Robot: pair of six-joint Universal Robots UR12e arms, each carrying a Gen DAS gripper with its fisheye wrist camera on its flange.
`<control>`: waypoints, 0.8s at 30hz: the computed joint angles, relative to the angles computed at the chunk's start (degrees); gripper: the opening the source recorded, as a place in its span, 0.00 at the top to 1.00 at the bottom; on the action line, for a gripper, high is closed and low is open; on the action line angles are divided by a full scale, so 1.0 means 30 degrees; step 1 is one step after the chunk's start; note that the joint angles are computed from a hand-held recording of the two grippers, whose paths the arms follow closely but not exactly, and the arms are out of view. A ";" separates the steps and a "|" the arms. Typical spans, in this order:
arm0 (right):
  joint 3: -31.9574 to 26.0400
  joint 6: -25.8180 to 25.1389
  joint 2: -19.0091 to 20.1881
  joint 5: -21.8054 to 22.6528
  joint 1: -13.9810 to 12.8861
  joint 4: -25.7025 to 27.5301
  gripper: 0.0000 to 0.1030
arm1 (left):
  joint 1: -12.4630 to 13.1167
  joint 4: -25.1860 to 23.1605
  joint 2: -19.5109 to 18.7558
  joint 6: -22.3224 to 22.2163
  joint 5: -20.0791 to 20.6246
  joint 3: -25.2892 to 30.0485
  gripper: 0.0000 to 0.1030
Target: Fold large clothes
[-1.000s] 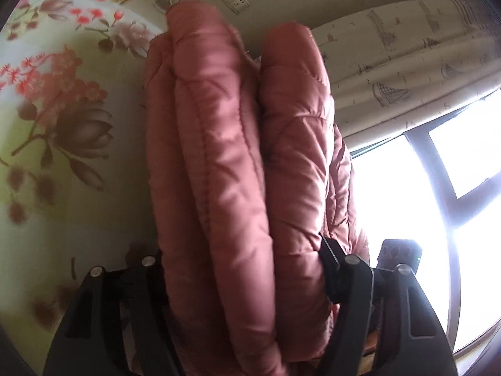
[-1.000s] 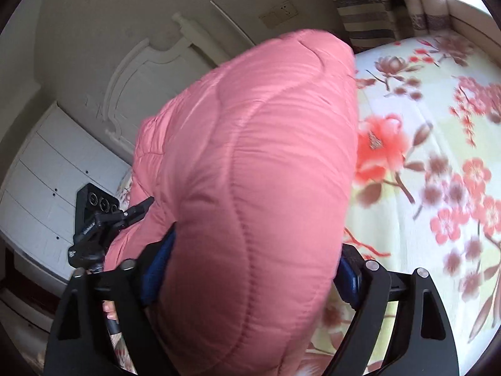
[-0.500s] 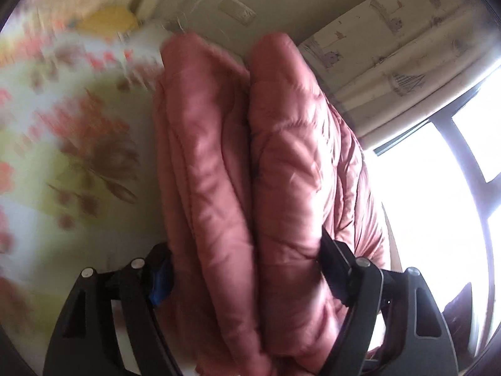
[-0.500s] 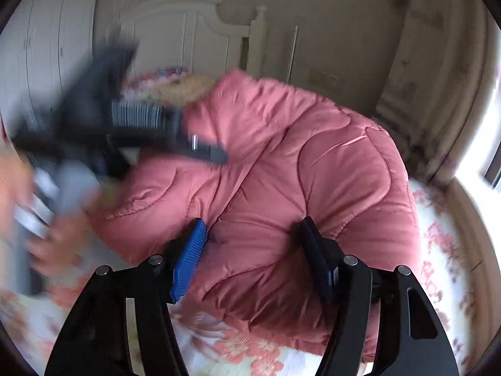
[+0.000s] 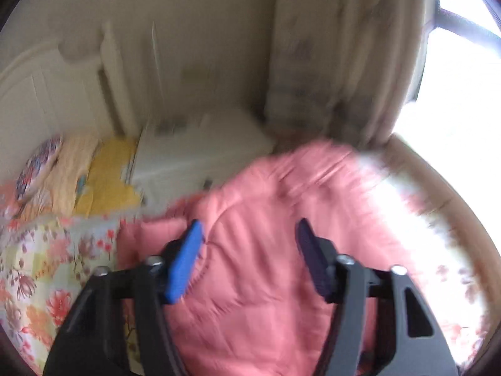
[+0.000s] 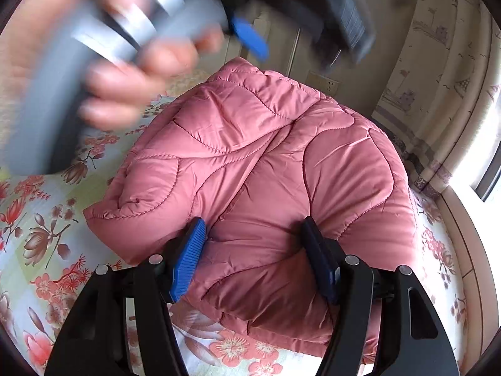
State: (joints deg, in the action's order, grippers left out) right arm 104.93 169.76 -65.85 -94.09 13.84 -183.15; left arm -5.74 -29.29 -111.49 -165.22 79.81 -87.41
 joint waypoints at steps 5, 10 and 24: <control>0.0031 -0.0286 0.0075 0.0251 0.0047 -0.0309 0.38 | 0.0825 0.0145 -0.1169 -0.0906 -0.1072 -0.0025 0.45; 0.0521 0.0163 -0.0495 0.1516 -0.0241 -0.0859 0.40 | 0.0730 0.1367 -0.1188 -0.0465 -0.0571 -0.0447 0.44; 0.1488 0.1923 -0.0749 -0.1575 -0.0275 -0.1019 0.38 | 0.0963 0.2099 -0.1101 -0.1065 -0.1340 -0.0823 0.43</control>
State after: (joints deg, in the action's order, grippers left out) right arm 109.39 175.53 -68.10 -98.82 13.01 -186.21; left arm -2.85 -23.00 -114.79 -168.42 75.79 -89.88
